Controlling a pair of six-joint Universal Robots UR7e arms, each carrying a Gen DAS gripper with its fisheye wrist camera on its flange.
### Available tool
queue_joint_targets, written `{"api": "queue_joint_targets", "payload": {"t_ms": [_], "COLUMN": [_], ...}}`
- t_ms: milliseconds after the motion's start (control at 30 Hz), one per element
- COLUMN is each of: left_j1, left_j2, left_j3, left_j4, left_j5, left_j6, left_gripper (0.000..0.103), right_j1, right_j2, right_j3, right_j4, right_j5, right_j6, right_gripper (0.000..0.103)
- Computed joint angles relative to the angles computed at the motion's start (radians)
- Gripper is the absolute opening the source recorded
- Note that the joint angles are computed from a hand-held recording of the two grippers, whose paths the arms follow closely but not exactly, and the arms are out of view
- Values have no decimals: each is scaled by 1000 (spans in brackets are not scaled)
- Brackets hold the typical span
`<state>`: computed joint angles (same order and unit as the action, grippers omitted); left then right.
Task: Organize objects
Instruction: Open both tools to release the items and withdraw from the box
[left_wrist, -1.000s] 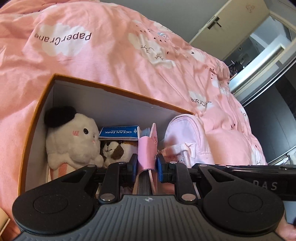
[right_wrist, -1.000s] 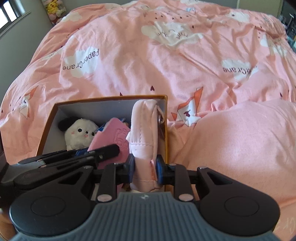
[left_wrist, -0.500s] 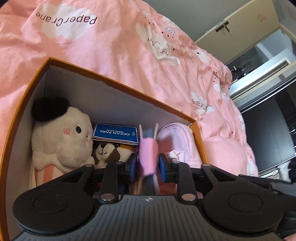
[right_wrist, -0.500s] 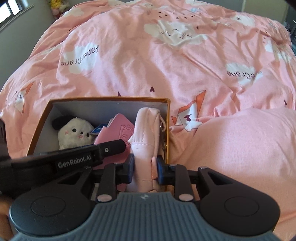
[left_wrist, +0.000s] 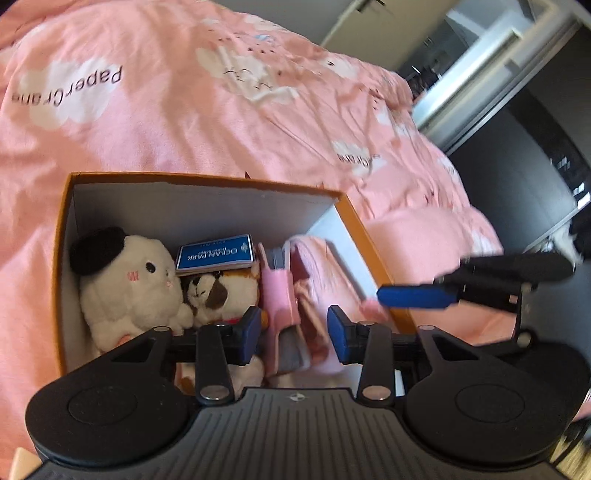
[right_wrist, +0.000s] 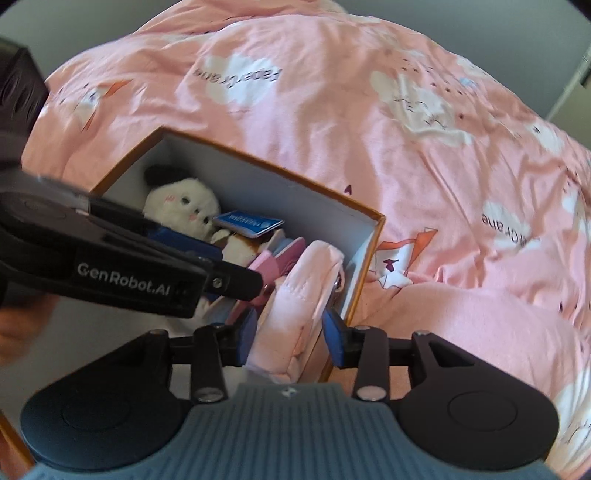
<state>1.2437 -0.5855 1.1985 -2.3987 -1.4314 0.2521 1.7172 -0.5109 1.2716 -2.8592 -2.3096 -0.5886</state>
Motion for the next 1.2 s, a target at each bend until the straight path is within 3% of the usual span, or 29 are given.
{"api": "queue_joint_targets", "payload": {"t_ms": [133, 300, 367, 500, 700, 833, 967, 1200], "left_j1": [-11, -16, -17, -23, -24, -26, -25, -42], "left_j2": [-28, -28, -19, -1, 9, -5, -35, -88], "left_j3": [83, 124, 120, 112, 101, 126, 172, 238], "left_j4": [-55, -96, -104, -139, -141, -171, -232, -326], "left_j5": [44, 79, 85, 102, 104, 108, 95, 116], "left_j6": [99, 125, 121, 102, 73, 55, 53, 26], "left_gripper": [29, 18, 16, 15, 16, 18, 36, 38], "right_j1": [11, 18, 16, 9, 3, 7, 17, 41], "right_j2": [-1, 48, 69, 105, 112, 93, 75, 85], "right_j3": [36, 46, 45, 9, -7, 23, 62, 120], "right_j4": [-3, -124, -198, -279, -268, -263, -282, -483], "right_j5": [-35, -125, -134, -138, -128, -110, -100, -77], "right_j6": [-105, -293, -382, -453, -414, -334, -207, -49], "right_gripper": [46, 39, 38, 33, 35, 38, 44, 48]}}
